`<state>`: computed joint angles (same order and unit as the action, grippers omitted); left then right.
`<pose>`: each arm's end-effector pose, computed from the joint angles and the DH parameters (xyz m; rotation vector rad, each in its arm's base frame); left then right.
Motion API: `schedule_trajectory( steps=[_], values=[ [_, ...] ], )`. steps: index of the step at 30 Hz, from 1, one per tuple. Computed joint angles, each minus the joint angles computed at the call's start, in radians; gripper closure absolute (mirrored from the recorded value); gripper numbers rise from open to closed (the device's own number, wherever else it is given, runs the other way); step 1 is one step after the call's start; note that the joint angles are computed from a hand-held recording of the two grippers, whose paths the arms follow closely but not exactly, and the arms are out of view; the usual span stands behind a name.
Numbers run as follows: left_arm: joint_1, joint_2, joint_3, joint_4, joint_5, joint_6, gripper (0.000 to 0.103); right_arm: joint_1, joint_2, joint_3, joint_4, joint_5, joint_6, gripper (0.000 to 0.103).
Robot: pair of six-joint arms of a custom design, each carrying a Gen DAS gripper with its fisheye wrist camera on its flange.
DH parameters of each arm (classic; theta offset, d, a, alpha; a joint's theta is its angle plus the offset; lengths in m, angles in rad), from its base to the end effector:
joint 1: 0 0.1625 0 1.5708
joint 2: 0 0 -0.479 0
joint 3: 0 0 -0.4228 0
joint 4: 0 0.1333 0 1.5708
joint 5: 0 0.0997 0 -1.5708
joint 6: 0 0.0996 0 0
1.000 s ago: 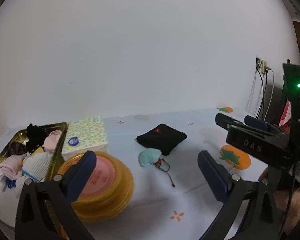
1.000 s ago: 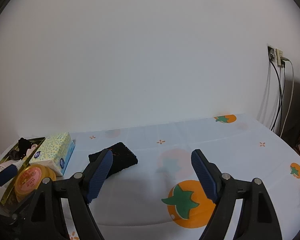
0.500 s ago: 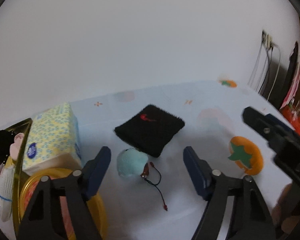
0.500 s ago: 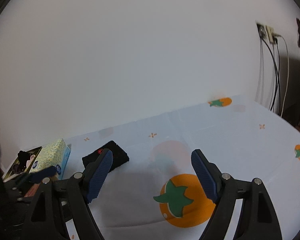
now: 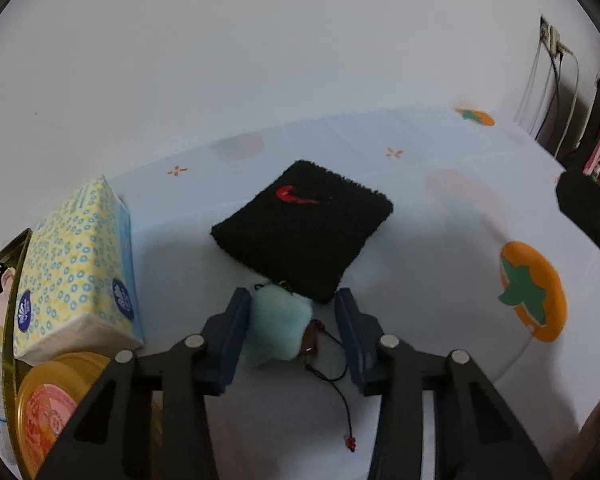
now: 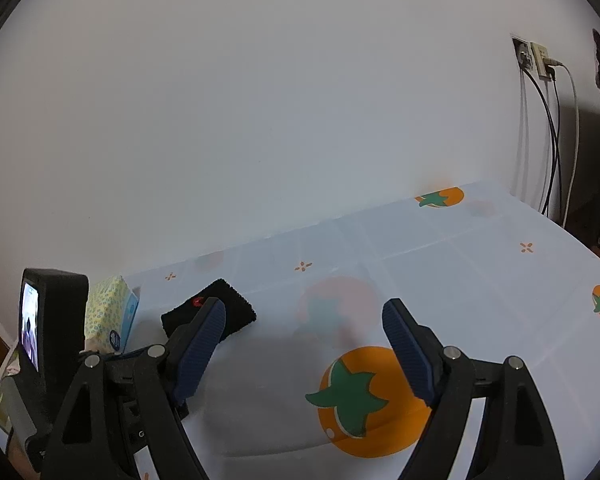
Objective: Organize soft objects
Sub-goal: 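Grasp the teal plush keychain with the left gripper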
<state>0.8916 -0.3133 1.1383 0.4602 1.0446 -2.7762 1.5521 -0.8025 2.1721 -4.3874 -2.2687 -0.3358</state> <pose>-0.2790 -0.6374 -0.1112 1.2217 2.3263 -0.4834 0.0598 -0.5066 0.1822 -0.2893 -1.8833 1.4608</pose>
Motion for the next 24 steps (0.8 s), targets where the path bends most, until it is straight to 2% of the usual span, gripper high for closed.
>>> schedule_trajectory(
  steps=[3,9,12,14,17,18,20,22,24],
  values=[
    [0.012,-0.017,0.010,0.031,0.063,-0.003,0.076,-0.002,-0.004,0.001,-0.006,0.002,0.006,0.020],
    [0.036,-0.033,0.006,0.131,0.220,-0.046,0.080,-0.013,-0.021,0.011,0.016,0.019,0.032,0.020],
    [0.027,-0.048,0.047,0.078,0.197,-0.018,0.079,-0.017,-0.026,0.017,0.030,0.028,0.044,0.020],
    [0.025,-0.053,0.058,0.072,0.187,-0.026,0.074,-0.019,-0.027,0.018,0.039,0.030,0.048,0.020],
    [0.022,-0.040,0.042,0.096,0.164,-0.061,0.055,-0.025,-0.033,0.020,0.067,0.032,0.060,0.020],
    [0.021,-0.043,0.056,0.074,0.157,-0.053,0.055,-0.028,-0.036,0.020,0.080,0.032,0.065,0.020],
    [0.009,-0.046,0.078,0.041,0.126,-0.033,0.055,-0.029,-0.037,0.019,0.084,0.029,0.064,0.020],
    [0.007,-0.047,0.079,0.043,0.131,-0.031,0.058,-0.031,-0.038,0.021,0.082,0.031,0.062,0.020],
    [0.012,-0.052,0.076,0.045,0.135,-0.041,0.077,-0.030,-0.037,0.019,0.078,0.028,0.057,0.020]
  ],
)
